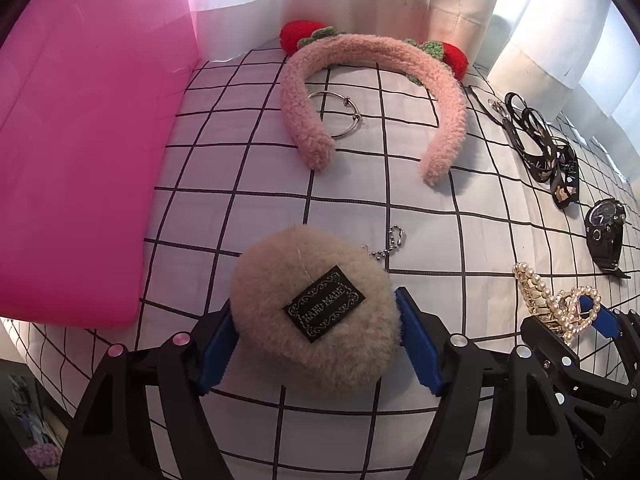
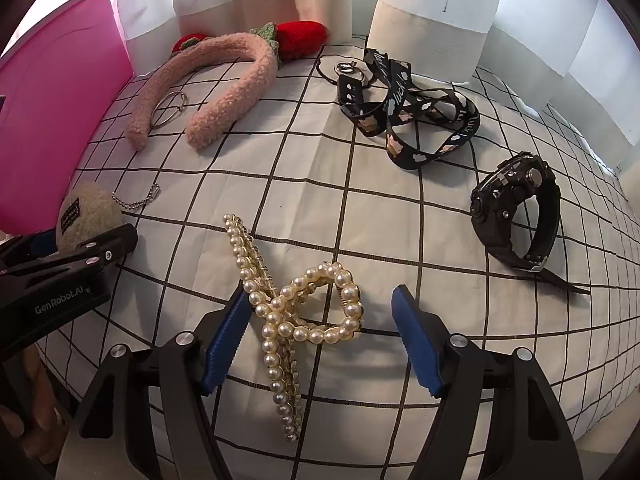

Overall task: Organize jewelry
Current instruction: 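Close the left tool on the beige pom-pom while the right tool grips the pearl clip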

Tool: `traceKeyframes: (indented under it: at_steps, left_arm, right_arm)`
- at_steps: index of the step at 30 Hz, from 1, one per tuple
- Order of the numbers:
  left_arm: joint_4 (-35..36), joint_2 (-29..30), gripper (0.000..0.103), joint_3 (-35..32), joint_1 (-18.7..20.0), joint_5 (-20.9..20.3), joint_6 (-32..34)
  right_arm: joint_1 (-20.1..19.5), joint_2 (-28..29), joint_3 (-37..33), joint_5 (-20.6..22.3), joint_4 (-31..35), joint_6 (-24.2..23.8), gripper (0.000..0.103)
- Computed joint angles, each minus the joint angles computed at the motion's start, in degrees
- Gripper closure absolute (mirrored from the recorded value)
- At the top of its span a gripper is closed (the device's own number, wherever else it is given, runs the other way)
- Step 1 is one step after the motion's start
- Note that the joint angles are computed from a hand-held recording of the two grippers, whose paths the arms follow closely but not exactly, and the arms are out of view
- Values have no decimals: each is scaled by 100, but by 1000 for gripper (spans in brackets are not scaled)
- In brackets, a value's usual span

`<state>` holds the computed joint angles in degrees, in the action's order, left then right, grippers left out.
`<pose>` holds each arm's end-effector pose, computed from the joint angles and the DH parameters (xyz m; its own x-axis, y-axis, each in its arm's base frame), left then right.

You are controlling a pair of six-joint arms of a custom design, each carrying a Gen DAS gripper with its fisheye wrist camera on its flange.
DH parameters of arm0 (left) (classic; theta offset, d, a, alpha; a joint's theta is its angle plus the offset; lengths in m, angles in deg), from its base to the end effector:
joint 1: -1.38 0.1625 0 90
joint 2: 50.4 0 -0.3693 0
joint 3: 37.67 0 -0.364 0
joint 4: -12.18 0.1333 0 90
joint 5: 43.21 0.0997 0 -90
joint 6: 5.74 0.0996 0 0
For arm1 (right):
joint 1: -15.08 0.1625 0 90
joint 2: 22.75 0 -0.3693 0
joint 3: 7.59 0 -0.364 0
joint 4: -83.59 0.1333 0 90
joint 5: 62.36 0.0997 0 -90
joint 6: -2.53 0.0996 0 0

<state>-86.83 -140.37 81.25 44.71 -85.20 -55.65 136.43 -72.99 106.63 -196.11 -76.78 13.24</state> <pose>-0.1412 -0.4182 0.2590 -0.7000 -0.0681 -0.7109 0.2302 0.9208 -0.3149 0.3167 -0.3960 0.0589 -0.7416 -0.1470 0.6546 -0.3859 0.8915 -0.2371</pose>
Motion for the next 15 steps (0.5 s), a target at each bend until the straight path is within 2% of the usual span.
traceKeyframes:
  at_steps: [3,11,15]
  left_arm:
    - [-29,-6,39,15,-29,-9,1]
    - [154,-122,51,92,-178,21,-140]
    - [140,-346,52,181,-319,12,-152]
  right_arm:
    - [35,-31,18,22,-7,-59,54]
    - [49,-72,89,102,-138,-31,58]
    - [89,-133,137,114,-246,-89,61]
